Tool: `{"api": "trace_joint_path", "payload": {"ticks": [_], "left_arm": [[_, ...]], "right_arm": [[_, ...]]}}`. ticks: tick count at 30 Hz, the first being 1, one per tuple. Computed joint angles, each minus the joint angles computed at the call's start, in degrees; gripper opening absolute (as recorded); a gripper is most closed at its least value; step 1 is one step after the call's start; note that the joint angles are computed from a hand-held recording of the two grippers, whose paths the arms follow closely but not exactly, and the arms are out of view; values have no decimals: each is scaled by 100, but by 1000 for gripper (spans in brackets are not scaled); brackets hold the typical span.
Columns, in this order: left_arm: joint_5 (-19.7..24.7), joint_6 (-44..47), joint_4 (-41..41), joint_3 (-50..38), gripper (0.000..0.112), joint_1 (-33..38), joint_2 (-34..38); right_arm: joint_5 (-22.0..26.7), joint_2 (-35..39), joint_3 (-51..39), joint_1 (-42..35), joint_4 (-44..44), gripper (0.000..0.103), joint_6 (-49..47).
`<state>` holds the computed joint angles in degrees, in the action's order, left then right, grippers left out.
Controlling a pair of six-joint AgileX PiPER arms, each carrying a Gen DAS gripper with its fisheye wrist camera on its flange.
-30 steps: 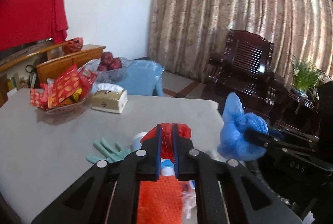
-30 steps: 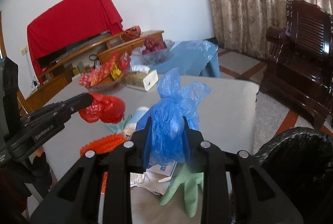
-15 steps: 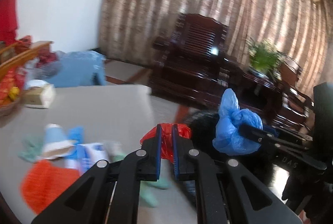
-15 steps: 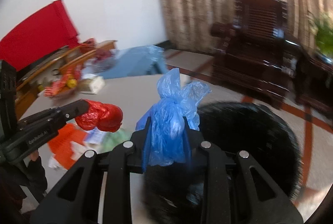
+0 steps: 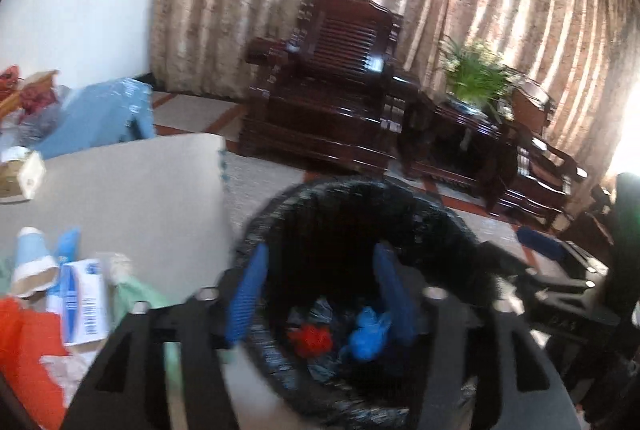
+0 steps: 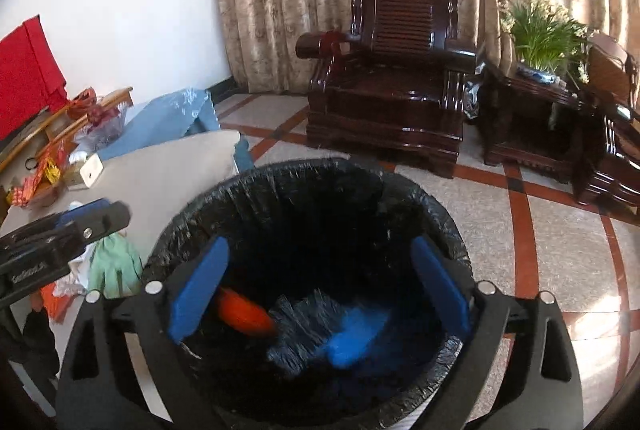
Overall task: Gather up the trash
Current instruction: 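Carry both bags over the black bin and open both tools to drop them, then return to the table and grasp an orange foam net with the left tool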
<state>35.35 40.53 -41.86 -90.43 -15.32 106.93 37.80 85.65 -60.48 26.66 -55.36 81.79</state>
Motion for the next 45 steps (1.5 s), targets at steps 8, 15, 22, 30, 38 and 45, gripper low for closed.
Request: {"api": "trace_joint_path", "payload": {"ticks": [8,15,22,30,38,45], "left_arm": [[-558,371,96,775,77,1082,-706],[-1204,649,321,1434,77,2143,-1074],[-1371,785,216,1774,76,2748,-905],[-1350,1150,-126,1646,76,2918,-345],[-890,1061,-111,1182,29,3028,82],[-801,1443,-667,1292,26,3314,-238]], "right_arm": [[-410,733,-1028,545,87,98,-270],[-687,1896,-2590,1152,555,98,-1213],[-544,2929,-3980,1429,1578,98,-2445],[-161,3493,-4768,1490,1970,98,-2818],[92,4001,-5523,1511,2357,97,-3258],[416,4703,-6791,1615,3023,88,-4129]]}}
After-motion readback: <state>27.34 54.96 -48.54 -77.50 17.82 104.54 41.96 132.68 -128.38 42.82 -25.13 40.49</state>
